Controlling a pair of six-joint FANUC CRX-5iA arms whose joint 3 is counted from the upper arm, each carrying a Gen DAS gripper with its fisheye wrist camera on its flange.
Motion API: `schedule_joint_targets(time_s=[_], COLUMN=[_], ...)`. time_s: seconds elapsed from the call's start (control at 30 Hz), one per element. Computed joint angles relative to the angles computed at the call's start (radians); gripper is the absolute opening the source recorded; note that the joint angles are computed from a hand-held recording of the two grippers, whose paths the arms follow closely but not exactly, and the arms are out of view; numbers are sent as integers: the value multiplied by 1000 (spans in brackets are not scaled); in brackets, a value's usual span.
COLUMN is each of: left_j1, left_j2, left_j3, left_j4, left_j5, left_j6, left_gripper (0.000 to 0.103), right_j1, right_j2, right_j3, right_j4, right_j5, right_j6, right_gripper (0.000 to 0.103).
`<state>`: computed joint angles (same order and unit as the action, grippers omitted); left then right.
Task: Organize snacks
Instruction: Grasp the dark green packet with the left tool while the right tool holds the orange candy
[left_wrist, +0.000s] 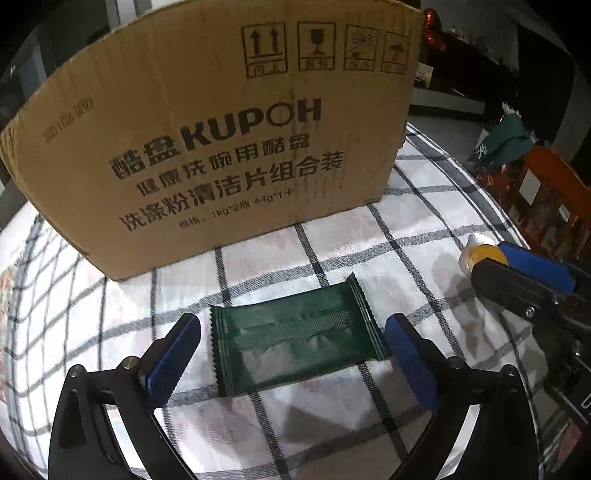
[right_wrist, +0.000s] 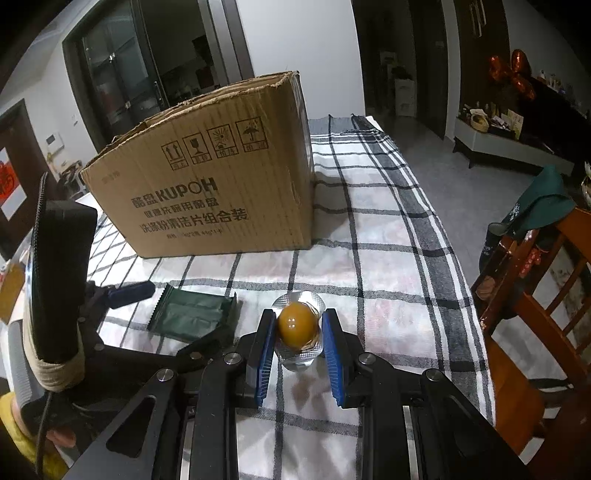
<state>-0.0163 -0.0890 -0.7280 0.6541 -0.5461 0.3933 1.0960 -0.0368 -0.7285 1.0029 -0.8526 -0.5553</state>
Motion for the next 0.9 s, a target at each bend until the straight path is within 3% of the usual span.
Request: schedule_joint_targets(time_s=[0.1,0.23,0.3,0.33,0.4,0.53,0.63,0.9], left_j1=[10,13,22,27,40,42,52,117], left_j2=[17,0,-10,-9,-6,-10,-11,-27], left_j3=[6,-33,-46,-44,-36,-41,-44,-60], left_j4=[12,99,144,152,153,168,193,237], left_j5=[-26,-17,-24,-35,-58,-52,-72,-161], left_j6=[22,-56,-92,-96,-98,-124,-148,-226], left_gripper=[99,89,63,60,39,31,3,2], right_j1=[-3,-1,0,1,2,8,11,14], right_j2=[2,1,0,1,6,16,20,23], right_j3=[2,1,-1,1,6,19,23,25], right_j4=[2,5,5,3,-1,-6,-1,3], right_j5=[2,7,12,11,11,8,7,8], right_j6=[-4,-4,-9,-9,-7,2,1,-2], right_gripper=[27,27,27,27,27,27,27,27])
